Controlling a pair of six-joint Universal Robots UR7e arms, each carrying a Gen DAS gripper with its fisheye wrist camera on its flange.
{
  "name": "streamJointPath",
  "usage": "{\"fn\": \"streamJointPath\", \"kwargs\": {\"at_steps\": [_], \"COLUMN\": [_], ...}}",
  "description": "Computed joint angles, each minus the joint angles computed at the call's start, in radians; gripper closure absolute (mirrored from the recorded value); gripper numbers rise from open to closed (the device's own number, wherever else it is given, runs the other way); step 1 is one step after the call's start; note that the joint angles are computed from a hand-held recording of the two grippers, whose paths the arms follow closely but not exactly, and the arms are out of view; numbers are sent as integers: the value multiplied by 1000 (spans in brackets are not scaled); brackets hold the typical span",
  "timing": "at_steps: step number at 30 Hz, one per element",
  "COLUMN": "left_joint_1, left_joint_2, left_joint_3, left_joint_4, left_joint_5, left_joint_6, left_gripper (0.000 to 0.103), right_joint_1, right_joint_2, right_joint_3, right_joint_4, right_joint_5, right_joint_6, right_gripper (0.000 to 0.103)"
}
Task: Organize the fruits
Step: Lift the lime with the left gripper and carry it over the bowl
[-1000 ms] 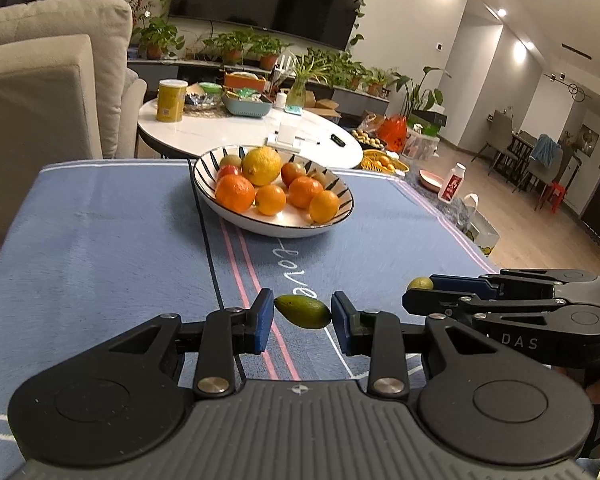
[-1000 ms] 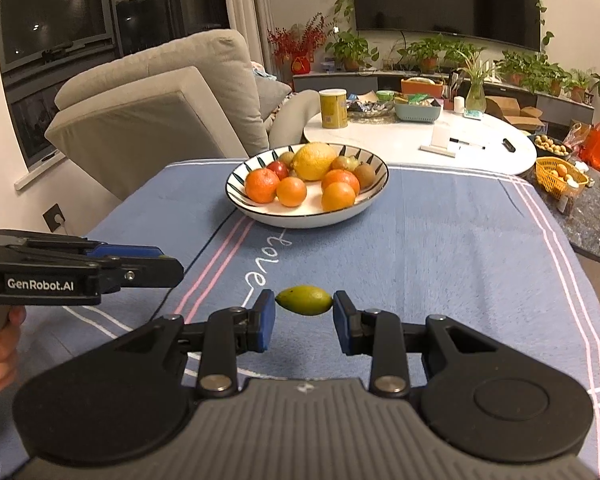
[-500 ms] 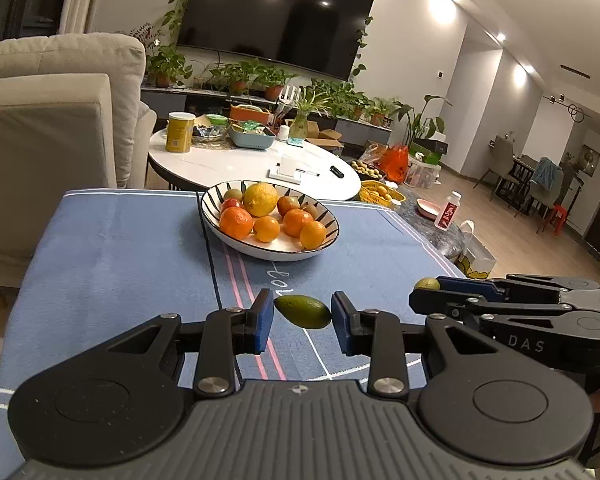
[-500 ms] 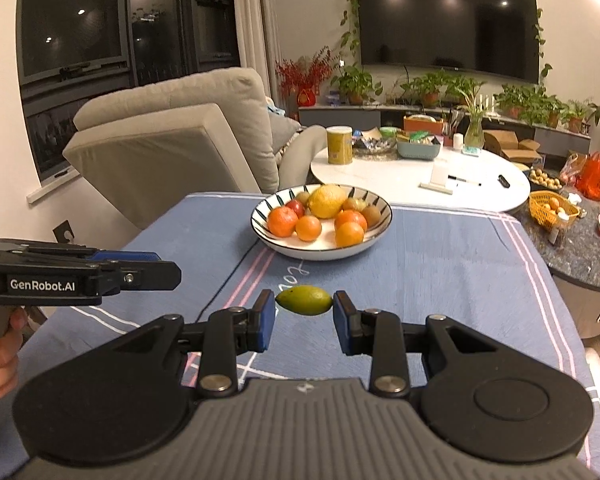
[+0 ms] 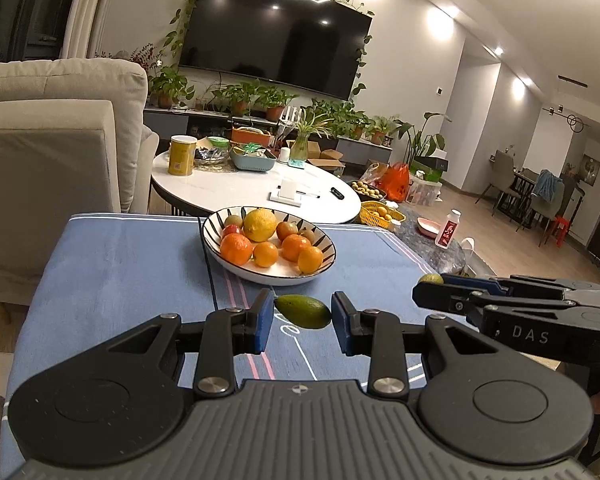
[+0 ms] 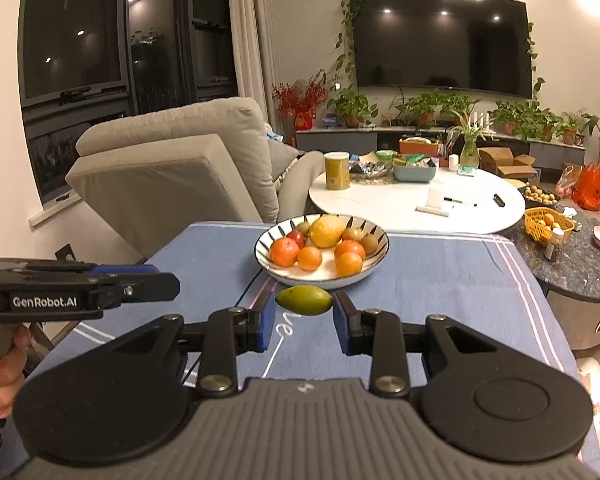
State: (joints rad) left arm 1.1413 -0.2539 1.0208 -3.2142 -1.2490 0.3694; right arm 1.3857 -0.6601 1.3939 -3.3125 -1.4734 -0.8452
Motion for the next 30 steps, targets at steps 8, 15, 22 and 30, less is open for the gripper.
{"fn": "streamJointPath", "kwargs": {"at_steps": [8, 15, 22, 30], "left_joint_1": [6, 12, 17, 20], "left_joint_2": [17, 42, 74, 122], "left_joint_3": [-42, -114, -194, -298], "left_joint_4": [-1, 37, 82, 145], "left_joint_5": [1, 10, 23, 34], "left_joint_6": [9, 2, 5, 14], "left_gripper": [73, 73, 73, 73], "right_joint_1": [9, 17, 20, 27], "right_joint_2": [31, 48, 65, 89], "right_joint_3": [-54, -90, -140, -204], "right_joint_4": [26, 43, 78, 114], "right_joint_5": [2, 0, -9, -19], "right_joint_6": [24, 15, 27, 32], "right_gripper": [19, 19, 19, 19]}}
